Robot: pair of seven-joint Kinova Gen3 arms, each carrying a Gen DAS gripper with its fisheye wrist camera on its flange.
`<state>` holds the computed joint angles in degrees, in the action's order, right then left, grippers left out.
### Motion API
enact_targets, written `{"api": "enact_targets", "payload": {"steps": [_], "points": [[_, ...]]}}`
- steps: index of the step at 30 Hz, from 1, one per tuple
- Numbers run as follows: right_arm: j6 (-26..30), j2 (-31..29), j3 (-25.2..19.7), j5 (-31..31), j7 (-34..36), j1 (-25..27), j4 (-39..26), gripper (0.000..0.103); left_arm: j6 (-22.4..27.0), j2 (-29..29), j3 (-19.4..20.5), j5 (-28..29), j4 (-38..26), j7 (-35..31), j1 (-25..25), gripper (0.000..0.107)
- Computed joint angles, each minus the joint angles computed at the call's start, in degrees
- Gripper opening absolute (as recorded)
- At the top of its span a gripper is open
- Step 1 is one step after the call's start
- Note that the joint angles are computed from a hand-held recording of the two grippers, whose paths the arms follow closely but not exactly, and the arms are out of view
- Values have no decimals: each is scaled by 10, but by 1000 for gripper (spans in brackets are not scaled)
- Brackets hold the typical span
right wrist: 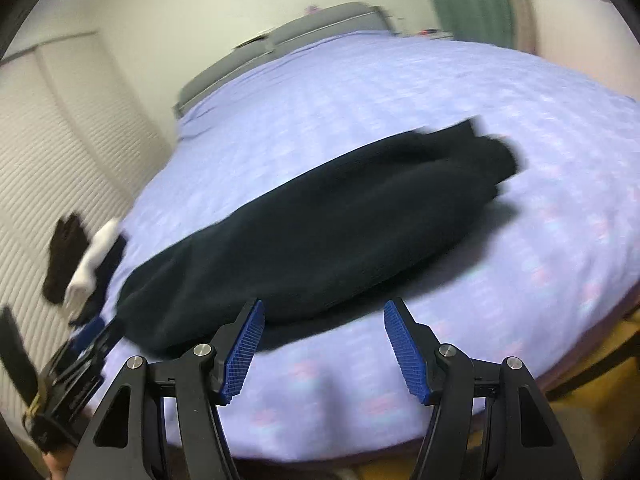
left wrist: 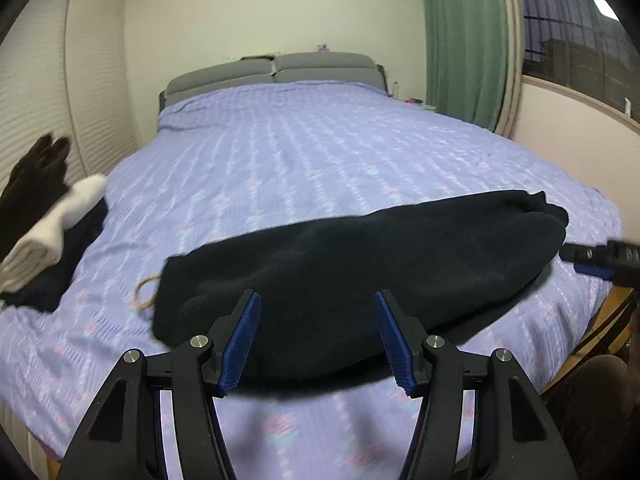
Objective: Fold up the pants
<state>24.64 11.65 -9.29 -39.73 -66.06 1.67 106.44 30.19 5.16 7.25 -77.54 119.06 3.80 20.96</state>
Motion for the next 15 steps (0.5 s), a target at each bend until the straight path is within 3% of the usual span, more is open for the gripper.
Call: {"api": "enact_targets", "payload": {"steps": [2, 8, 12, 14, 15], "points": [[32, 26, 10, -12, 12, 30, -33, 64, 4, 13, 11, -15, -9, 11, -2, 58], [107, 102, 4, -44, 34, 97, -120, 64, 5, 44, -9, 12, -37, 0, 22, 58], [119, 132, -8, -44, 34, 96, -150, 61, 8, 57, -19, 36, -45, -17, 29, 58], [129, 153, -19, -52, 41, 102, -165, 43, 8, 60, -26, 40, -46, -18, 35, 58], [123, 154, -22, -54, 45, 103, -162, 40, 9, 61, -28, 46, -48, -22, 36, 58]]}}
